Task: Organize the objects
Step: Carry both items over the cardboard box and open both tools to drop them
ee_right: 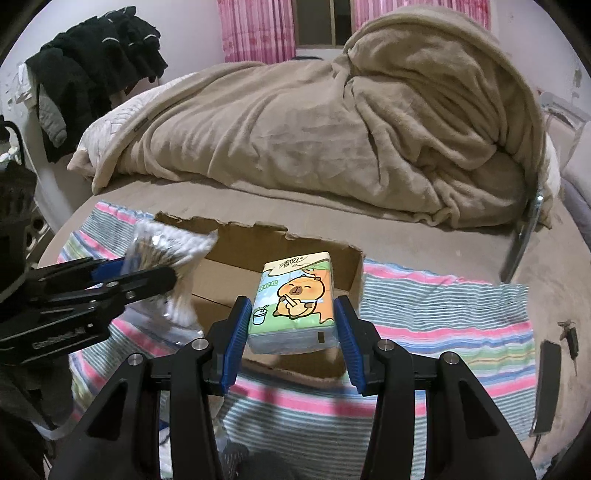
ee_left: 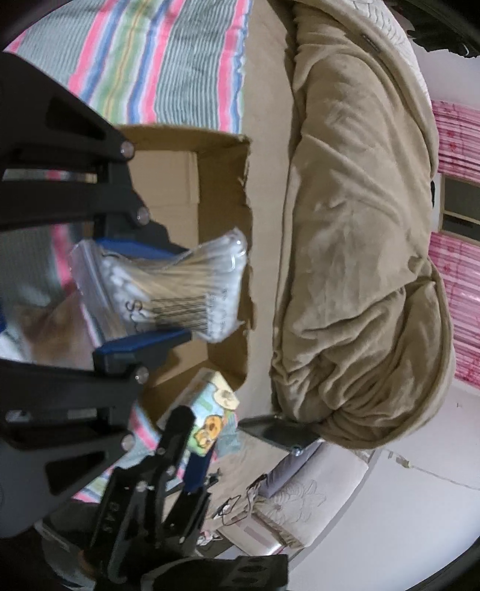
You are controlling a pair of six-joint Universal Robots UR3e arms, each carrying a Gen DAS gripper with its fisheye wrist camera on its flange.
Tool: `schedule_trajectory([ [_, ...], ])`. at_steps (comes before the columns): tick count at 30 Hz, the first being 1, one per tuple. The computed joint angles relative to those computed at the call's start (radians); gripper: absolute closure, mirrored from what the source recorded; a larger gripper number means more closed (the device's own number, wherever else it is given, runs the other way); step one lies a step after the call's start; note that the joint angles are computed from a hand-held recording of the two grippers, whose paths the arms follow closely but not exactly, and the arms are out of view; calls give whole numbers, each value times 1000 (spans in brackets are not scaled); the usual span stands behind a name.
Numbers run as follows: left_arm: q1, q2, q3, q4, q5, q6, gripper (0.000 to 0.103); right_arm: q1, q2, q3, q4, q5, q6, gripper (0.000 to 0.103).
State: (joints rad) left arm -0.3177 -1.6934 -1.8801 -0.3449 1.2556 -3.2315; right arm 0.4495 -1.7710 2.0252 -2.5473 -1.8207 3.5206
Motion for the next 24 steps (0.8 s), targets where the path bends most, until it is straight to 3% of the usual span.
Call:
schedule_trajectory([
  [11,-18,-187,149,-68,2,-27,62,-96,42,47,-63,95,-40,54],
  [14,-16,-173,146,-74,3,-31,57,-98,52,58,-88,96,-42,54],
  [16,-15,-145,128,-70,11,-29,43,-103,44,65,-95,106,-40,53],
  [18,0,-112,102,-71,-9,-31,37,-105,31,72,-99,107,-36,47],
  [20,3,-70,73,-78,-9,-26,37,-96,12,79,-106,92,-28,39],
  [24,19,25,5,-97,-22,-22,36,-63,-43,90,-85,46,2,38],
])
